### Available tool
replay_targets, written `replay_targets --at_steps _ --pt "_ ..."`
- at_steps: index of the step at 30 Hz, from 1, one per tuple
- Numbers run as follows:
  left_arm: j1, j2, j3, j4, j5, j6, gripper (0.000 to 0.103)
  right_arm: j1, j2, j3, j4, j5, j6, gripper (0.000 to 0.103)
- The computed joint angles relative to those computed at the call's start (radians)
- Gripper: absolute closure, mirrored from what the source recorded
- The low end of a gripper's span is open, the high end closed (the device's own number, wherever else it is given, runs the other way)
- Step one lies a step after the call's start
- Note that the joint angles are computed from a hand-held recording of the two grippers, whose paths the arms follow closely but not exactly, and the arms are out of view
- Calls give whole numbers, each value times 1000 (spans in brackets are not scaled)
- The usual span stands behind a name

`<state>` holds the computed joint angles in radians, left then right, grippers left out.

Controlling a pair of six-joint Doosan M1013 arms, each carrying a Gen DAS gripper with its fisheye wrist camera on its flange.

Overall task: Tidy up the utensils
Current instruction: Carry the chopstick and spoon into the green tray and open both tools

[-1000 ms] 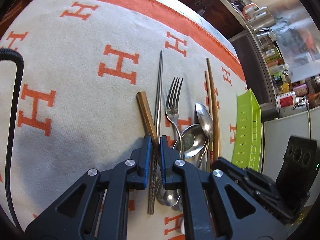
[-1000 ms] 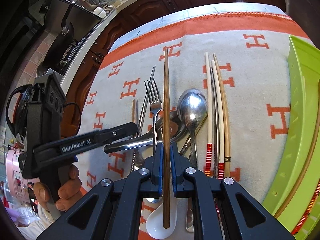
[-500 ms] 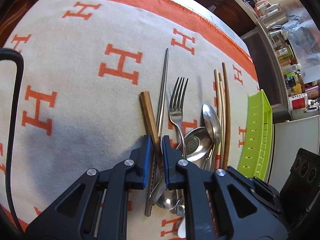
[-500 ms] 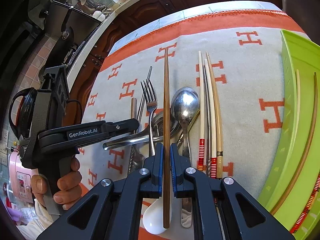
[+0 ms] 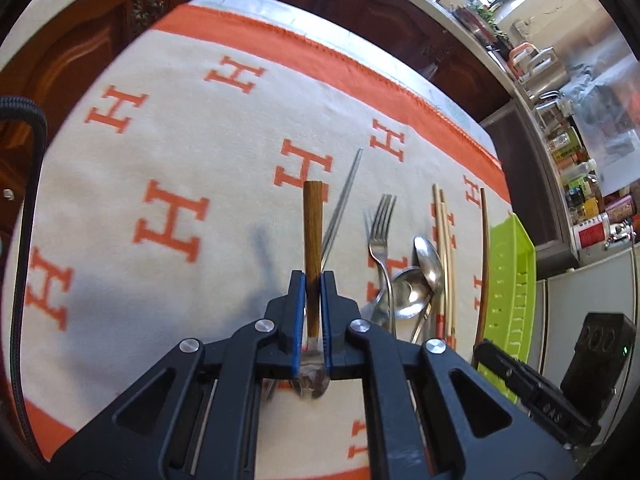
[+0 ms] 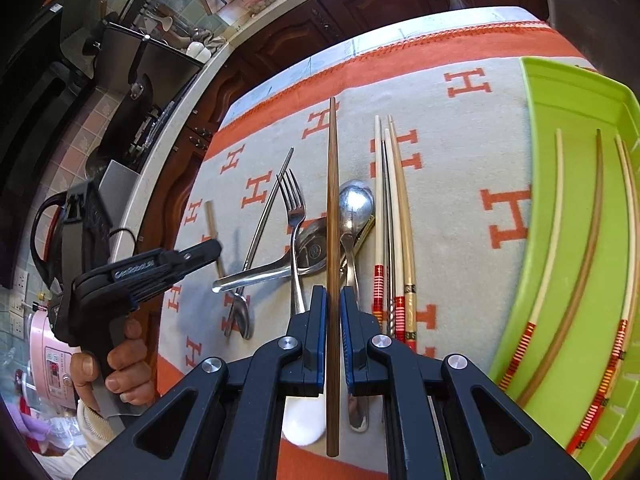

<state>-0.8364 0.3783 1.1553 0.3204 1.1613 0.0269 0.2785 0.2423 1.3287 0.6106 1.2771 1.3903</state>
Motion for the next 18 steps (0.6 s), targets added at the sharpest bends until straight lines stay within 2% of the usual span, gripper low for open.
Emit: replay_targets --at_steps 5,11,18 --pt "-39 -23 -9 42 16 23 98 -20 -28 23 28 -10 -18 96" --pt "-85 -19 -59 101 33 84 98 -52 -73 55 56 -25 -40 96" --pt "-124 40 -192 78 39 228 98 -112 -131 93 83 -48 -61 96"
